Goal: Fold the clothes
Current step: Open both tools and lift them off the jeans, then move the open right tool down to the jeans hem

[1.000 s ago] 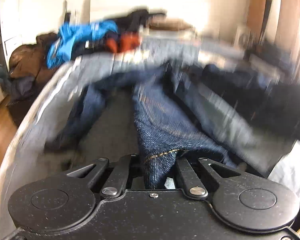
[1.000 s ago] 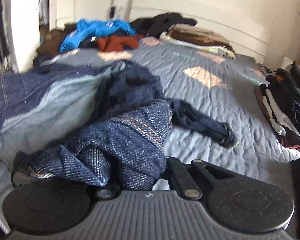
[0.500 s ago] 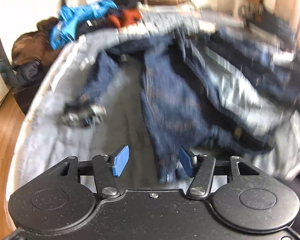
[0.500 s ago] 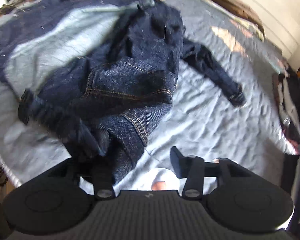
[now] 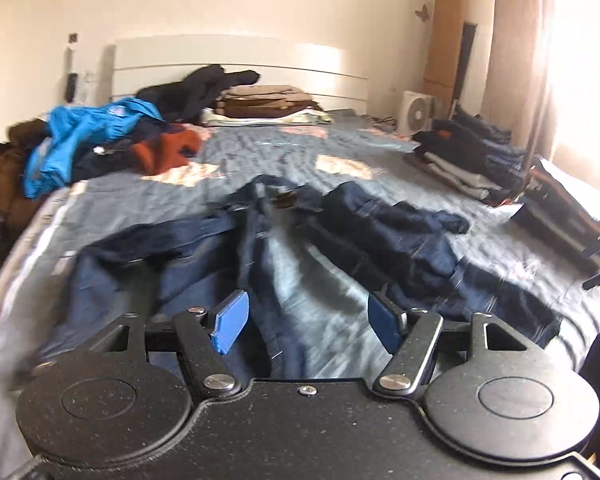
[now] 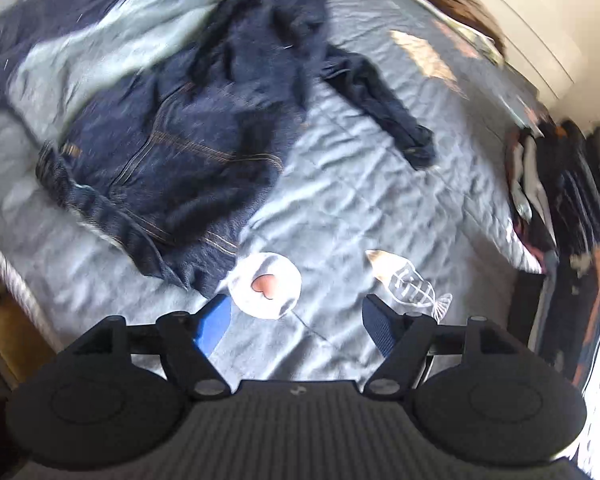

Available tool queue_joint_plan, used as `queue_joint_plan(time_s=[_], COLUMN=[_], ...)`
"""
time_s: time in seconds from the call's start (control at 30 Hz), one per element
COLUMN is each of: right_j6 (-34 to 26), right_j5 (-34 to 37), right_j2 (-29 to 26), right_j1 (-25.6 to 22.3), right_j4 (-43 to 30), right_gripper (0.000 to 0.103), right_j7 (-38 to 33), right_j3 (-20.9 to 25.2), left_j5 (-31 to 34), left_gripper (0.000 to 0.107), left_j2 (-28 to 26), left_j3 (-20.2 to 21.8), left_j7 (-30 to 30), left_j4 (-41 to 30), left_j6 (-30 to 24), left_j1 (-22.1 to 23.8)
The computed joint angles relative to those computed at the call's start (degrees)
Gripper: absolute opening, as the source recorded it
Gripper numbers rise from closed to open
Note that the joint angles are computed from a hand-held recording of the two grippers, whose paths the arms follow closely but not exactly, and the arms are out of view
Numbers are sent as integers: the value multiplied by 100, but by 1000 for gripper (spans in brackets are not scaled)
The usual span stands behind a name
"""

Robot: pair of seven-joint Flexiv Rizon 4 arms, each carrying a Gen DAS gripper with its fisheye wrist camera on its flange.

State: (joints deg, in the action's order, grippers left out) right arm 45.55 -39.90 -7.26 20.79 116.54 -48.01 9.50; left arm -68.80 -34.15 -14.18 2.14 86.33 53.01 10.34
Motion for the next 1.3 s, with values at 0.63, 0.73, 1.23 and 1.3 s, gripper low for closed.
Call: queue_joint_plan(time_s=[0.63, 0.73, 1.23, 1.3], right_j6=[3154, 2610, 1614, 1445], right_j5=[-2393, -1801, 1648, 1984], right_j2=[-2257, -2616, -3918, -4015], right_j1=[-209, -250, -1380, -1486], right_j4=[-2299, -2675, -4297, -4493], right_gripper=[72, 72, 72, 72], right_j7=[3132, 2426, -20, -405], right_j3=[-1597, -1712, -1000, -797], left_j5=[1597, 1758, 2470, 2440], left_gripper=[69, 69, 69, 69], left_j2=[-1656, -1749, -2056, -2078], left_j3=[-934, -869, -691, -770], left_j7=[-2201, -2326, -3007, -3148], left_j4=[-1935, -2096, -2655, -2808], left_j6=[881, 845, 96, -572], left_j1=[-493, -536, -667, -574])
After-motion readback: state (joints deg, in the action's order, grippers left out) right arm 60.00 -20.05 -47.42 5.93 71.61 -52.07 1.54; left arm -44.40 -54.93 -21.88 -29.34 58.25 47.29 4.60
